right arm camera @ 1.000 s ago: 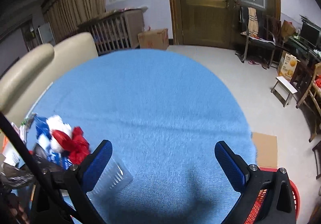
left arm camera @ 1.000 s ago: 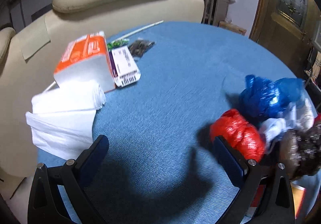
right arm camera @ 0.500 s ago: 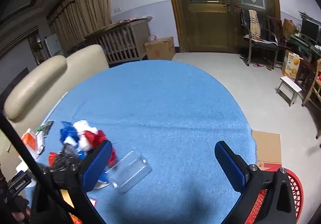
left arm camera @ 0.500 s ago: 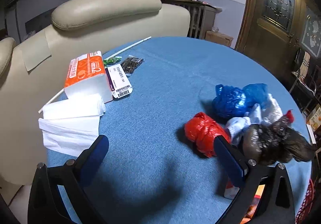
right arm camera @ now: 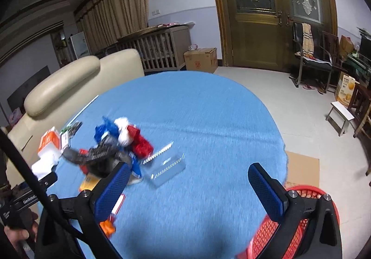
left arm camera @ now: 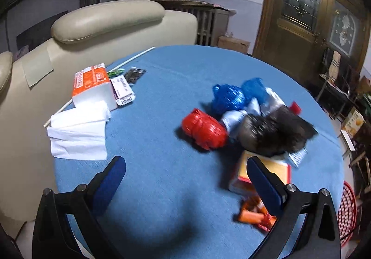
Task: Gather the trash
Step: 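Move left tool to the orange mesh bag while right tool nears the clear container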
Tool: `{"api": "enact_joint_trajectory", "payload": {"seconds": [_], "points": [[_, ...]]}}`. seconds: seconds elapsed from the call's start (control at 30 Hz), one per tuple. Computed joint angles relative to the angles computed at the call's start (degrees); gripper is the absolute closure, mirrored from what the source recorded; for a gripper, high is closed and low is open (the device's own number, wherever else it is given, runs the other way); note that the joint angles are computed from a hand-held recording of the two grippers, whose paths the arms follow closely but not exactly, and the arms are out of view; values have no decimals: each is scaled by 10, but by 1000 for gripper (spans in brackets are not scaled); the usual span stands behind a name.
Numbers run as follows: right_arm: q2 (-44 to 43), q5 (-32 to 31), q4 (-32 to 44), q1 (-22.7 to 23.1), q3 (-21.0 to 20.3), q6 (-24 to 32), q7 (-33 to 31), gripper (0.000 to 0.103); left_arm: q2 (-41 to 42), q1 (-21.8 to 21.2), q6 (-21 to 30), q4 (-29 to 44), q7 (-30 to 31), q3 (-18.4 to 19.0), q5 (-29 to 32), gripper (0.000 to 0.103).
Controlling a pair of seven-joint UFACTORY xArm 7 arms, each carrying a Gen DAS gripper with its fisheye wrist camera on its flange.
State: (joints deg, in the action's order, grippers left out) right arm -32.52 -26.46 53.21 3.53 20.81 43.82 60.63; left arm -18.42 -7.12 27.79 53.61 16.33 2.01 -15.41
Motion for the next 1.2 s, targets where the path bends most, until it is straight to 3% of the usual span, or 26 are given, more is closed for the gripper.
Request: {"api": "enact_joint_trajectory", "payload": {"seconds": [0.3,1.2], "points": [[-28,32,-27,39,13,34,-8,0,-58,-27,28,-47,21,2,-26,0],[-78,60,-68,29,19,3,1,0,-90,-45,54,-71,-29,-30,36,0]]}}
